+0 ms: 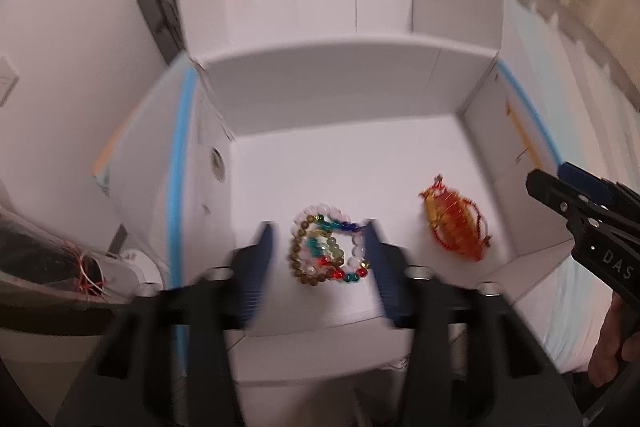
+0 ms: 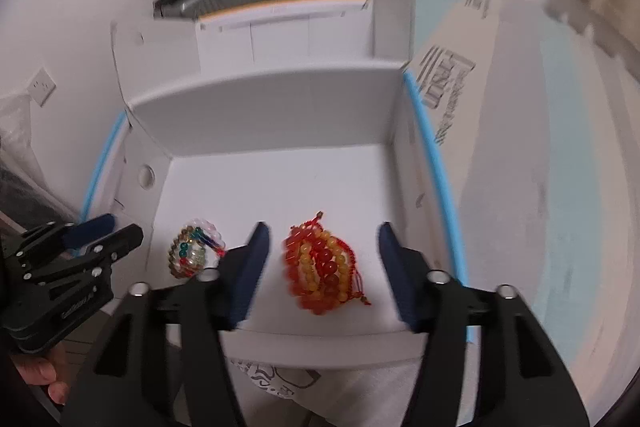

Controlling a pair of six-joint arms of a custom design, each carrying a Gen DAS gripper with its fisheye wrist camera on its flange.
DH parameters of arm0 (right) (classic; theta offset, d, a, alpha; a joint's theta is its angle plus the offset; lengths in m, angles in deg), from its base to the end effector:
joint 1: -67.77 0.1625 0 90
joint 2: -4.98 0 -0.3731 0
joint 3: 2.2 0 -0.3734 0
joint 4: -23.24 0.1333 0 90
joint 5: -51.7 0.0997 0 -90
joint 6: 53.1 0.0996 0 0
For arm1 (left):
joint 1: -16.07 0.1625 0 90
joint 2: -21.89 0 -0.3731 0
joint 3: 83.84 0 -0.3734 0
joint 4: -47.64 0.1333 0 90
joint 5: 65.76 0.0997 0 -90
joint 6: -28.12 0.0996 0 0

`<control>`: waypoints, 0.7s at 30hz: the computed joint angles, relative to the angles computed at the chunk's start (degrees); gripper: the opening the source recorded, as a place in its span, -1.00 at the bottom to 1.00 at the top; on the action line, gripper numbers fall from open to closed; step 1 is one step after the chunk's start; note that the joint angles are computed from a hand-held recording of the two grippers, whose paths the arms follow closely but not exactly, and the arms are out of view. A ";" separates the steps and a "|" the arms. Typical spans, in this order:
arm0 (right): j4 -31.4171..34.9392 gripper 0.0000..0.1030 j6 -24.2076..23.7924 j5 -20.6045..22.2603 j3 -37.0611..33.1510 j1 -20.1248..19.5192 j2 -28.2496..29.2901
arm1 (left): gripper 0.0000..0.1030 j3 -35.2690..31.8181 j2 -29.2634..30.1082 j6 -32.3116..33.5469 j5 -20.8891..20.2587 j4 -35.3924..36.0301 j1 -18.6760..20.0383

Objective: Organize jewelry

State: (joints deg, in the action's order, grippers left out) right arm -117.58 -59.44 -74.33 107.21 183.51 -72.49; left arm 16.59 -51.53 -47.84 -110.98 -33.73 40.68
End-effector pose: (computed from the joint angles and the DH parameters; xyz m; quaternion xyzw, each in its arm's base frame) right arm 0.2924 -0.4343 0.2852 0.2105 -0.9156 0.2051 0.2744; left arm -0.3507 -0.3844 0.2350 0.0350 0.8872 -0.2486 0.3870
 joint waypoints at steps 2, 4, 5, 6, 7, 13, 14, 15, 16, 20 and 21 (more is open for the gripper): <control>-1.14 0.36 0.11 0.19 1.16 0.59 -2.08 | 0.30 0.00 -0.59 -2.66 1.48 2.18 -2.11; -2.30 0.50 0.28 0.31 2.77 1.25 -4.67 | 0.53 0.55 -1.54 -4.90 2.20 3.05 -4.02; -2.77 0.57 0.22 0.26 3.45 1.60 -5.74 | 0.57 0.98 -2.16 -6.38 2.67 3.66 -5.23; -3.38 0.62 -0.04 0.01 4.48 2.26 -7.09 | 0.63 1.31 -2.58 -7.29 3.01 4.16 -6.37; -4.07 0.64 -0.38 -0.49 5.33 2.88 -8.06 | 0.68 1.62 -2.86 -8.00 3.36 4.57 -7.09; -6.80 0.86 -0.78 -1.83 11.24 6.49 -14.82 | 0.89 2.28 -3.40 -16.30 4.90 10.79 -13.21; -6.88 0.86 -0.82 -2.32 12.20 7.11 -15.84 | 0.89 2.72 -3.52 -16.99 4.92 11.05 -14.28; -6.90 0.86 -0.75 -2.84 13.34 7.86 -17.01 | 0.89 2.87 -3.50 -18.02 4.87 11.80 -15.14; -6.81 0.86 -0.51 -3.38 14.35 8.51 -18.10 | 0.89 3.29 -3.56 -19.37 4.89 12.60 -16.32; -5.29 0.86 1.27 -4.07 17.85 10.11 -22.32 | 0.89 5.28 -4.34 -23.30 4.15 13.90 -19.77; -5.13 0.86 1.58 -4.40 18.58 10.39 -23.01 | 0.89 6.17 -4.96 -23.72 3.93 13.29 -20.19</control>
State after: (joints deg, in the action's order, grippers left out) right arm -122.71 -57.86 -78.73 125.79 193.90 -95.50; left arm 22.75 -56.49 -71.56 -107.06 -20.44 20.49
